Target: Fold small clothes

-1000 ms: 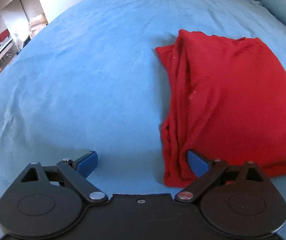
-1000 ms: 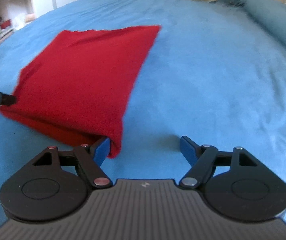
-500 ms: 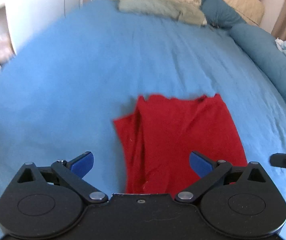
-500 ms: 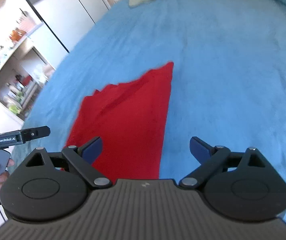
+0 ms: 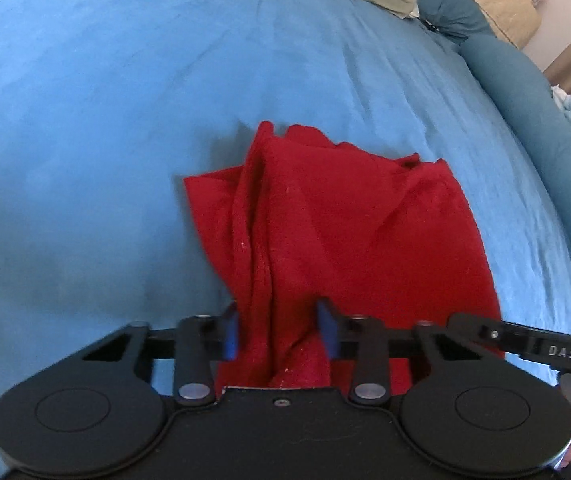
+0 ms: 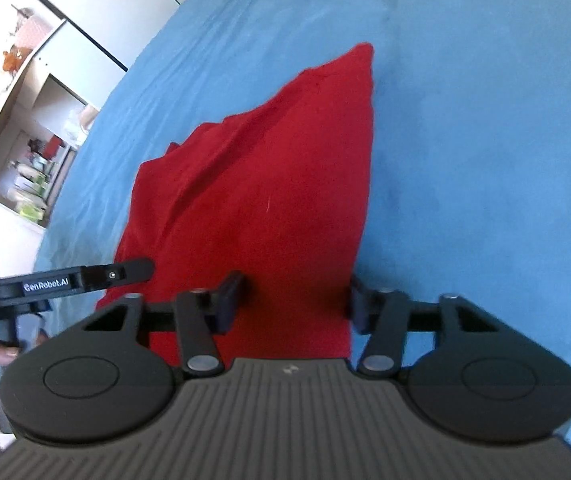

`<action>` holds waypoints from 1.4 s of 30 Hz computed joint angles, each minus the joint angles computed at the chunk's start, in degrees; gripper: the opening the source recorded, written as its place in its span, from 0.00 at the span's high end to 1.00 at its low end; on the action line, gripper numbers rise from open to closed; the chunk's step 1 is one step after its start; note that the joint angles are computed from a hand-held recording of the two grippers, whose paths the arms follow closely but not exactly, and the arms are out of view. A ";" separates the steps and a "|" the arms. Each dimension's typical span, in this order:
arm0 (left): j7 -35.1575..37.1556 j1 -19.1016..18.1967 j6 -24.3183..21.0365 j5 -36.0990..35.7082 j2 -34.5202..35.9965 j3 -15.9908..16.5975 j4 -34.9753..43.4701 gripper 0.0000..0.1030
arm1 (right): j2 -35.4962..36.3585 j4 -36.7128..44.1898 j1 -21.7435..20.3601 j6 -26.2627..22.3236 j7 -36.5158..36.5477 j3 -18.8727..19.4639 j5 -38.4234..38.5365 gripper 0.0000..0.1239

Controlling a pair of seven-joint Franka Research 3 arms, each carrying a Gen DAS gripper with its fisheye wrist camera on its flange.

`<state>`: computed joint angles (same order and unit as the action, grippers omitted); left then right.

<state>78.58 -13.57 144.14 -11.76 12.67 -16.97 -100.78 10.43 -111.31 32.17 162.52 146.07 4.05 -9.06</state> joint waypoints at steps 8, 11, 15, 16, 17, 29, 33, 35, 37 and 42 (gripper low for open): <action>-3.58 -2.28 1.37 4.76 -4.90 0.10 -1.75 0.82 | -5.86 -2.80 1.63 0.75 12.23 -1.77 -16.92 0.70; -4.05 -3.99 2.52 6.06 -8.61 -0.47 -4.34 0.82 | -11.97 -7.82 -0.29 1.03 14.17 0.00 -18.54 0.70; -6.23 -6.90 2.80 4.38 -14.04 -1.24 -8.59 0.82 | -23.07 -15.76 -1.59 -4.53 10.69 2.59 -14.11 0.70; -7.37 -7.77 2.94 4.12 -15.32 -1.46 -9.93 0.82 | -25.83 -17.71 -1.70 -6.41 10.44 3.25 -12.60 0.70; -8.79 -8.63 3.34 4.02 -16.45 -1.67 -11.36 0.82 | -28.58 -19.84 -1.91 -7.89 10.50 4.03 -11.47 0.70; -28.69 -14.43 6.98 17.87 -18.46 -4.35 -21.33 0.79 | -46.32 -44.50 -8.68 -2.04 14.83 14.72 -2.30 0.66; -32.73 -14.84 2.92 26.05 -16.86 -5.21 -17.58 0.69 | -46.01 -43.34 -8.48 -2.90 10.34 14.47 1.15 0.57; -34.68 -15.04 2.64 29.67 -18.71 -5.22 -18.46 0.50 | -47.60 -42.42 -9.16 -5.08 7.82 15.05 1.70 0.44; -36.81 -14.81 2.58 32.78 -19.71 -5.43 -19.19 0.36 | -50.39 -41.66 -11.25 -8.67 7.28 17.42 1.49 0.26; -41.22 -14.23 1.62 39.94 -21.27 -6.11 -22.11 0.29 | -53.77 -43.56 -13.43 -11.08 6.06 20.60 1.69 0.22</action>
<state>37.36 -27.81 145.75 28.18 -8.60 -23.08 -122.90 -43.34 -154.87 18.74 151.45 152.13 24.65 -7.37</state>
